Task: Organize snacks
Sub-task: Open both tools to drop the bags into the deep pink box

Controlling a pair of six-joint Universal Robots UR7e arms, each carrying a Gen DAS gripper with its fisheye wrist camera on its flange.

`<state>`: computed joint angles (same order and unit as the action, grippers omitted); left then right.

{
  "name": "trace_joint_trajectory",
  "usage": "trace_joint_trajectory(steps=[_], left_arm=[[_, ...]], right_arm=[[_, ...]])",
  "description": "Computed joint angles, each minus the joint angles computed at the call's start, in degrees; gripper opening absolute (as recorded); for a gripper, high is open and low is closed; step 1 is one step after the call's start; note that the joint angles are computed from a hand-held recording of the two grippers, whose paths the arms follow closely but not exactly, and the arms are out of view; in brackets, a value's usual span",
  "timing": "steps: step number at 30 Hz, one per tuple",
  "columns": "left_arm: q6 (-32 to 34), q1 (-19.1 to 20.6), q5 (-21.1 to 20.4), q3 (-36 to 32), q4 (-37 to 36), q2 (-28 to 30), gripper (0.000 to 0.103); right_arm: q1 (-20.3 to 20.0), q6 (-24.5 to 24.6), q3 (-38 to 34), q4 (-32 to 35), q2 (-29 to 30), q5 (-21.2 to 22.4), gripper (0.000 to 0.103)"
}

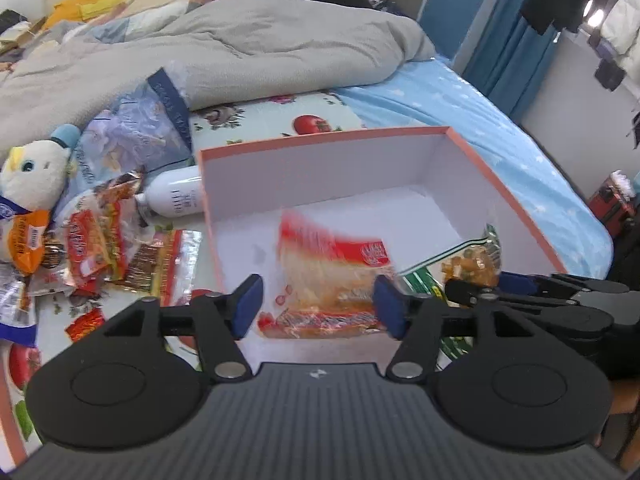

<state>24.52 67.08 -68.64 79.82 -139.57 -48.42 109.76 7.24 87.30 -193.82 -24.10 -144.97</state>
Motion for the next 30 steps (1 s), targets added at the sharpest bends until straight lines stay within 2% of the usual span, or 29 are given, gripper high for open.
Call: trace_joint_trajectory(steps=[2, 8, 22, 30], left_arm=[[-0.1, 0.1, 0.1, -0.2, 0.5, 0.0, 0.069], [1.3, -0.1, -0.4, 0.6, -1.0, -1.0, 0.069], [8.0, -1.7, -4.4, 7.6, -10.8, -8.1, 0.069], [9.7, -1.0, -6.0, 12.0, -16.0, -13.3, 0.069]], right_arm=[[0.0, -0.1, -0.3, 0.6, 0.1, -0.5, 0.060], [0.4, -1.5, -0.3, -2.2, 0.1, -0.2, 0.059], [6.8, -14.8, -4.9, -16.3, 3.4, -1.8, 0.059], [9.8, -17.7, -7.9, -19.0, 5.8, -1.1, 0.059]])
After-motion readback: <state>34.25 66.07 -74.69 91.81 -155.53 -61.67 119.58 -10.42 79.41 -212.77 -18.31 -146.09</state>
